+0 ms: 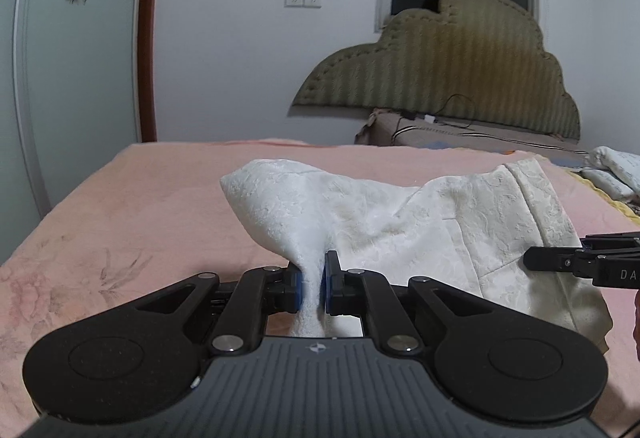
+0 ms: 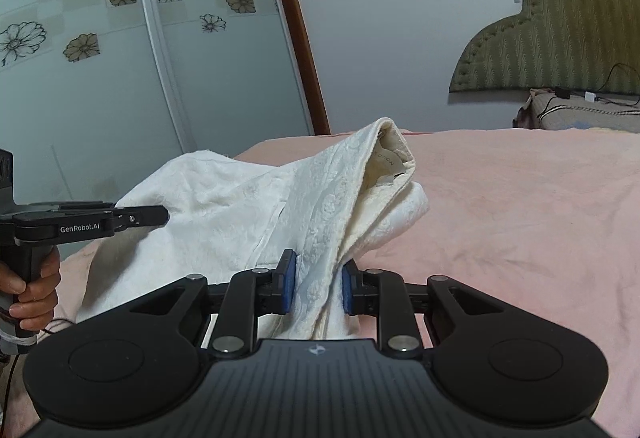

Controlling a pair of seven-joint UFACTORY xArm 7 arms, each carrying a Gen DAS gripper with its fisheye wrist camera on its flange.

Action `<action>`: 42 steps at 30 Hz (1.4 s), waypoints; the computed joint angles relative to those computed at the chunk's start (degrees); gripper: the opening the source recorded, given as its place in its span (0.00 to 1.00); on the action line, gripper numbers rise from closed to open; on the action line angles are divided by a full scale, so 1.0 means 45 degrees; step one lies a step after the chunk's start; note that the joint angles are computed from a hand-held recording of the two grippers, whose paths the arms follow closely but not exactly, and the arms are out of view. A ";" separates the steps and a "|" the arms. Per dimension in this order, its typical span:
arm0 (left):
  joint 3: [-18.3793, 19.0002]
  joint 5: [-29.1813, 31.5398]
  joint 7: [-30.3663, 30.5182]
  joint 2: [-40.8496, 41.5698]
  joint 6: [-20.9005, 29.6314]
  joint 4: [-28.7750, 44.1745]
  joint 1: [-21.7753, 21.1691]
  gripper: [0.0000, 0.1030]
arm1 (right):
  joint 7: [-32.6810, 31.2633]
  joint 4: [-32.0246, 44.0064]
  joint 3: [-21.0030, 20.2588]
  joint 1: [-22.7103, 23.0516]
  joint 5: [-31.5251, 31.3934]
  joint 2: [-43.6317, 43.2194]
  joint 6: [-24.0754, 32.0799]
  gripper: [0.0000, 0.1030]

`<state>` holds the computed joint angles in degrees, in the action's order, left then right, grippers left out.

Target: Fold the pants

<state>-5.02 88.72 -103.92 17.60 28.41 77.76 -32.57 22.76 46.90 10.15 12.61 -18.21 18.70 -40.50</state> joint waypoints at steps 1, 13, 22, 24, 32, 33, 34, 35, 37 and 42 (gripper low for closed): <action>0.0031 -0.0132 0.0185 0.0127 -0.0034 0.0144 0.0076 0.10 | 0.0003 0.0242 0.0012 0.0022 0.0013 0.0188 0.0103 0.22; 0.0951 -0.2938 0.2639 0.1348 0.1235 0.0912 -0.0483 0.29 | 0.0956 0.2201 0.0723 -0.0864 -0.0075 0.2131 0.2084 0.29; 0.0953 -0.3285 0.3045 0.1442 0.1461 0.0831 -0.0702 0.38 | -0.0868 0.1739 -0.0536 0.0997 0.2116 0.1419 0.2464 0.34; 0.0949 -0.3372 0.3203 0.1517 0.1727 0.0934 -0.0840 0.40 | -0.1808 0.1660 -0.1032 0.1846 0.3369 0.1318 0.2428 0.36; 0.1006 -0.3877 0.3487 0.1707 0.2014 0.1203 -0.1038 0.44 | -0.3873 0.1370 -0.1446 0.2795 0.6058 0.0995 0.2228 0.37; 0.1023 -0.3919 0.3506 0.1718 0.2010 0.1215 -0.1043 0.45 | -0.3977 0.1347 -0.1444 0.2826 0.6289 0.0976 0.2194 0.37; 0.1037 -0.3962 0.3529 0.1727 0.2014 0.1226 -0.1050 0.45 | -0.4014 0.1276 -0.1402 0.2812 0.6454 0.0955 0.2082 0.37; 0.1051 -0.3994 0.3548 0.1735 0.2023 0.1236 -0.1061 0.45 | -0.4107 0.1217 -0.1426 0.2904 0.6756 0.0924 0.1922 0.37; 0.1075 -0.4039 0.3616 0.1762 0.2031 0.1261 -0.1079 0.45 | -0.4433 0.1060 -0.1474 0.3121 0.7288 0.0857 0.1504 0.37; 0.1126 -0.4174 0.3764 0.1850 0.2090 0.1356 -0.1124 0.48 | -0.4881 0.0783 -0.1001 0.2928 0.6829 0.0716 0.0710 0.37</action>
<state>0.04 69.93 -86.98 25.92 37.81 83.87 -37.63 0.80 50.43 5.64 25.78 12.52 21.92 -37.30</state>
